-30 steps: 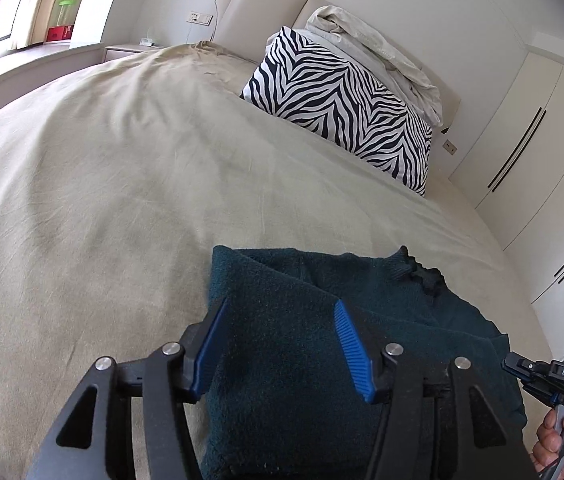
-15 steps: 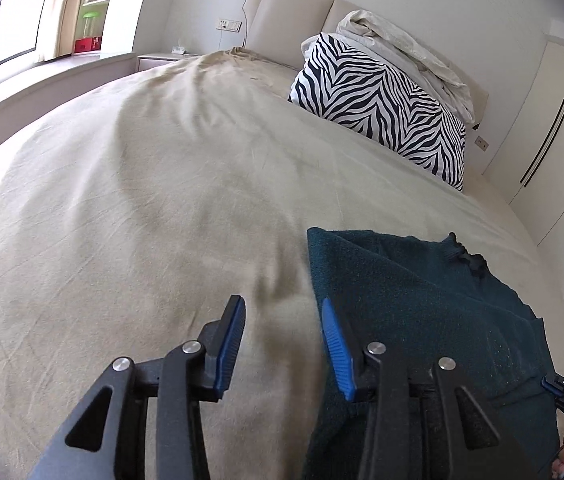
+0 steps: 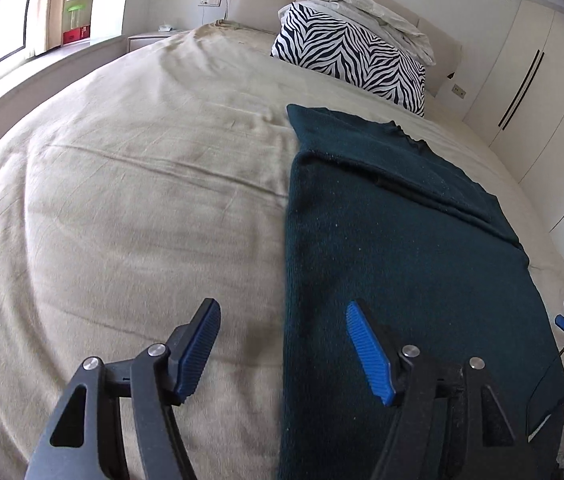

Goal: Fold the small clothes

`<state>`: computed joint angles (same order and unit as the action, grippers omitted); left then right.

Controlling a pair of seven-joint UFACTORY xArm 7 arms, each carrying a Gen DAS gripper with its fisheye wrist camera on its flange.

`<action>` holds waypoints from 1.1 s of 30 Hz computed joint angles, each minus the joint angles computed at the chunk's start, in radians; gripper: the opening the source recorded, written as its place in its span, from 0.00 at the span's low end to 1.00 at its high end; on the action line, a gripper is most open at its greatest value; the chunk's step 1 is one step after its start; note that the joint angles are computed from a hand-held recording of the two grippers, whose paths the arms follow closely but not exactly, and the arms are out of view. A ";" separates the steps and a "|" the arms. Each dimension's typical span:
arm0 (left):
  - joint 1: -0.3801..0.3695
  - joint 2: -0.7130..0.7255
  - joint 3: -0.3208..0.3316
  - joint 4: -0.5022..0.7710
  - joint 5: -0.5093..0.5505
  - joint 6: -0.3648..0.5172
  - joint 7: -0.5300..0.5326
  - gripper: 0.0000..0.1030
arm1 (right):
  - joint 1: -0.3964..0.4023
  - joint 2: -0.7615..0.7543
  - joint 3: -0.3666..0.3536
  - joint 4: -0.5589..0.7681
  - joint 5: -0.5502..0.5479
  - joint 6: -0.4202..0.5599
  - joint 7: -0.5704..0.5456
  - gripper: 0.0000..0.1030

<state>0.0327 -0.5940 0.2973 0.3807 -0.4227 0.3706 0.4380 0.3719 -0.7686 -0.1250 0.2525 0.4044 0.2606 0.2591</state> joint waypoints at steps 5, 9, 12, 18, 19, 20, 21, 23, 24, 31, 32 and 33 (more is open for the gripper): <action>0.107 -0.158 -0.020 -0.098 0.075 0.175 -0.022 0.67 | -0.169 -0.274 0.057 -0.095 -0.103 0.288 0.049 0.54; 0.154 -0.250 -0.015 -0.122 0.113 0.290 -0.016 0.67 | -0.211 -0.418 0.044 -0.149 -0.129 0.449 0.043 0.54; 0.172 -0.279 -0.005 -0.117 0.123 0.363 -0.012 0.67 | -0.213 -0.489 0.035 -0.165 -0.120 0.511 0.033 0.54; 0.211 -0.327 0.022 -0.108 0.128 0.516 0.006 0.65 | -0.226 -0.591 0.010 -0.169 -0.095 0.633 0.004 0.54; 0.219 -0.334 0.028 -0.107 0.125 0.539 0.009 0.65 | -0.226 -0.597 0.007 -0.168 -0.086 0.642 0.001 0.53; 0.224 -0.335 0.032 -0.106 0.120 0.557 0.010 0.65 | -0.232 -0.618 0.002 -0.173 -0.080 0.660 -0.001 0.53; 0.229 -0.334 0.034 -0.105 0.117 0.571 0.011 0.65 | -0.239 -0.638 -0.001 -0.178 -0.074 0.677 -0.003 0.53; 0.239 -0.332 0.026 -0.105 0.117 0.579 0.012 0.61 | -0.254 -0.672 -0.012 -0.184 -0.063 0.707 -0.006 0.53; 0.245 -0.330 0.021 -0.104 0.117 0.582 0.008 0.60 | -0.263 -0.692 -0.015 -0.186 -0.059 0.727 -0.006 0.53; 0.239 -0.289 0.013 -0.086 0.104 0.597 0.005 0.26 | -0.304 -0.751 -0.018 -0.176 -0.047 0.820 -0.011 0.51; 0.238 -0.288 0.015 -0.087 0.101 0.599 0.008 0.20 | -0.310 -0.751 -0.021 -0.175 -0.046 0.826 -0.012 0.51; 0.239 -0.290 0.015 -0.090 0.098 0.600 0.009 0.17 | -0.316 -0.755 -0.021 -0.175 -0.043 0.835 -0.010 0.50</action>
